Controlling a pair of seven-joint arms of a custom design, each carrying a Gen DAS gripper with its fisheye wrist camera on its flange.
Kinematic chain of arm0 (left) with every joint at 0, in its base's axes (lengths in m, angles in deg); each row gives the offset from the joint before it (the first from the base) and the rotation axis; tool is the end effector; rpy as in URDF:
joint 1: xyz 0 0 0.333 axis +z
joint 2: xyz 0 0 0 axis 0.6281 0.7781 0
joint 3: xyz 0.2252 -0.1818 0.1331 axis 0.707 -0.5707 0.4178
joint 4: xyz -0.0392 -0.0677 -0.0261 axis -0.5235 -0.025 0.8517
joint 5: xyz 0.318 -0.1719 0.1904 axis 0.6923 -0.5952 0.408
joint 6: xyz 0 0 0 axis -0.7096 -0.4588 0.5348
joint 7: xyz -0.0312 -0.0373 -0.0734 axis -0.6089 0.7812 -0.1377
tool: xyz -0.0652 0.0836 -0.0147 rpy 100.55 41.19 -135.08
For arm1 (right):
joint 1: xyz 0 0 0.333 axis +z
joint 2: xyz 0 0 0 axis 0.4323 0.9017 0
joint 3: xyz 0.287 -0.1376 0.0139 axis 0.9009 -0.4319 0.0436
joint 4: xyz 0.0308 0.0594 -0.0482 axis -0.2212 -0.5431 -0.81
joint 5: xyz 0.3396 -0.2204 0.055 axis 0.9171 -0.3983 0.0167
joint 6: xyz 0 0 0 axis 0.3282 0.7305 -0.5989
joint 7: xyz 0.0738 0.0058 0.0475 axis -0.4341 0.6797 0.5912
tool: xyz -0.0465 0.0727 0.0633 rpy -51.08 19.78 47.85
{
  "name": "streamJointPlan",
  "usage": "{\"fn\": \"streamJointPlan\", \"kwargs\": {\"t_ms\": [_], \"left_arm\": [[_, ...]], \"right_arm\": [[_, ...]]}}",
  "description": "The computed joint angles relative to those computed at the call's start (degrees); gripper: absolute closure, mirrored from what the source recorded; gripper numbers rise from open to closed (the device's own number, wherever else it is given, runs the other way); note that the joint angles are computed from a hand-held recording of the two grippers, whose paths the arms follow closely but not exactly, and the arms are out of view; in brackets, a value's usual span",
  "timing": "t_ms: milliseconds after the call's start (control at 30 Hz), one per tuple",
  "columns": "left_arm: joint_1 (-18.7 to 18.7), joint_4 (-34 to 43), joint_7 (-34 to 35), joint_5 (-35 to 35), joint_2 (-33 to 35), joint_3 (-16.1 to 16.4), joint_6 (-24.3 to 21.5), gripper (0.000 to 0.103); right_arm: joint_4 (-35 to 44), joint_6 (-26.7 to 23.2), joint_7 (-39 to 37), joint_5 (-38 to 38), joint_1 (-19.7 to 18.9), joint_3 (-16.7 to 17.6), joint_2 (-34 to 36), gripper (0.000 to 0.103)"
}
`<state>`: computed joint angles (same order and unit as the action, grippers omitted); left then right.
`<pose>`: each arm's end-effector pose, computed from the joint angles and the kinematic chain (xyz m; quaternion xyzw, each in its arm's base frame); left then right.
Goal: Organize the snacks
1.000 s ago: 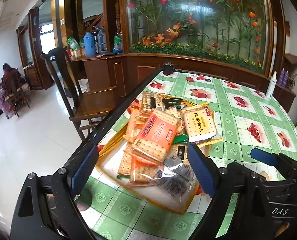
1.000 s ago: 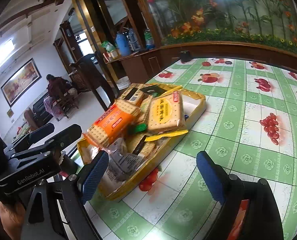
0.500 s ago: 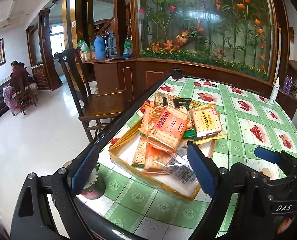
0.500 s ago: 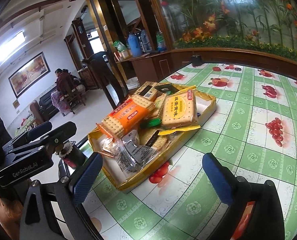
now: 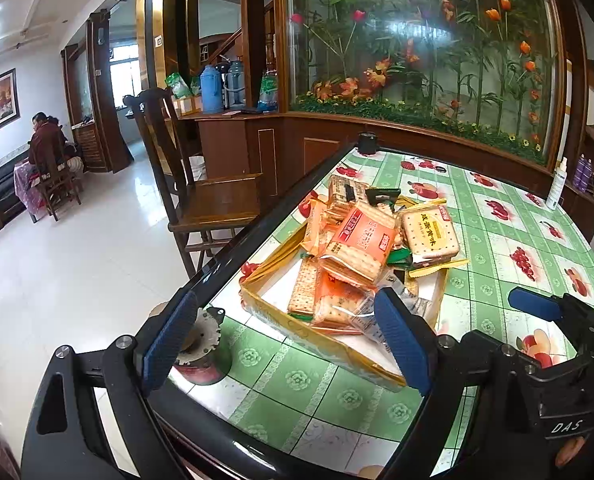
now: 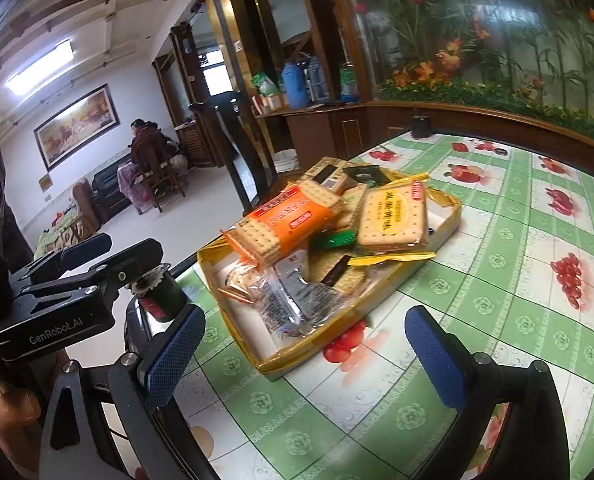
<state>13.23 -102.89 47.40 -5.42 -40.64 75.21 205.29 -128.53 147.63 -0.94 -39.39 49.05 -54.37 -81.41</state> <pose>0.6386 -0.2918 0.4036 -0.4824 0.7399 -0.3857 0.2665 0.5447 0.1388 0.3964 -0.5862 0.6683 -0.2519 0.3825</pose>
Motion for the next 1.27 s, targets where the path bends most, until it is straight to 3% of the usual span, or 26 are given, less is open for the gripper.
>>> {"fn": "streamJointPlan", "kwargs": {"t_ms": [133,167,233,400,533,633,833,900,1000,1100,1167,1267], "left_arm": [[2.8,-0.47,0.82,-0.38,-0.31,-2.82,-0.99,0.012],[2.21,-0.55,0.57,-0.2,-0.36,-2.01,-1.32,0.012],[-1.98,-0.42,-1.6,1.12,-0.3,2.95,-2.3,0.012],[-0.76,-0.6,-3.72,3.13,-0.44,2.43,-3.08,0.012],[-1.27,-0.7,-5.24,5.46,-0.61,3.31,-2.78,0.012],[-6.58,-0.5,-9.19,8.72,-0.35,9.44,-2.12,0.012],[-0.97,-0.26,-7.92,9.16,-0.69,3.07,-2.61,0.012],[-0.68,-0.32,-8.18,9.19,-0.7,2.85,-2.12,0.012],[-3.79,-0.62,-10.2,9.51,-0.59,6.66,-0.35,0.012],[-1.24,-0.81,-7.95,8.19,-0.69,3.59,-0.05,0.012],[-1.49,-0.97,-7.12,7.55,-0.72,3.67,0.1,0.012],[0.98,-1.15,-4.59,6.31,-1.03,0.31,-0.79,0.012]], "right_arm": [[0.07,-0.62,3.3,-6.05,-2.48,1.92,0.71,0.002],[0.43,-1.07,3.53,-7.33,-2.54,1.82,1.12,0.002],[1.22,-1.85,2.99,-8.11,-1.19,0.48,1.85,0.002],[2.55,-3.51,5.82,-15.09,-2.93,1.54,3.33,0.002],[3.53,-4.2,5.07,-17.92,0.36,-1.76,4.05,0.002],[3.7,-4.21,5.86,-20.6,-1.19,-0.47,4.22,0.002],[4.28,-5.1,3.4,-18.04,7.5,-9.48,4.55,0.002],[4.13,-4.96,3.37,-17.94,7.58,-9.82,4.53,0.002],[3.7,-4.54,2.74,-17.05,8.48,-10.86,4.19,0.002],[3.35,-4.05,1.75,-16.22,8.09,-10.49,3.84,0.002],[3.25,-3.85,0.5,-14.92,8.73,-11.02,3.67,0.002],[2.91,-3.4,0.02,-14.6,6.43,-8.79,3.25,0.002]]}}
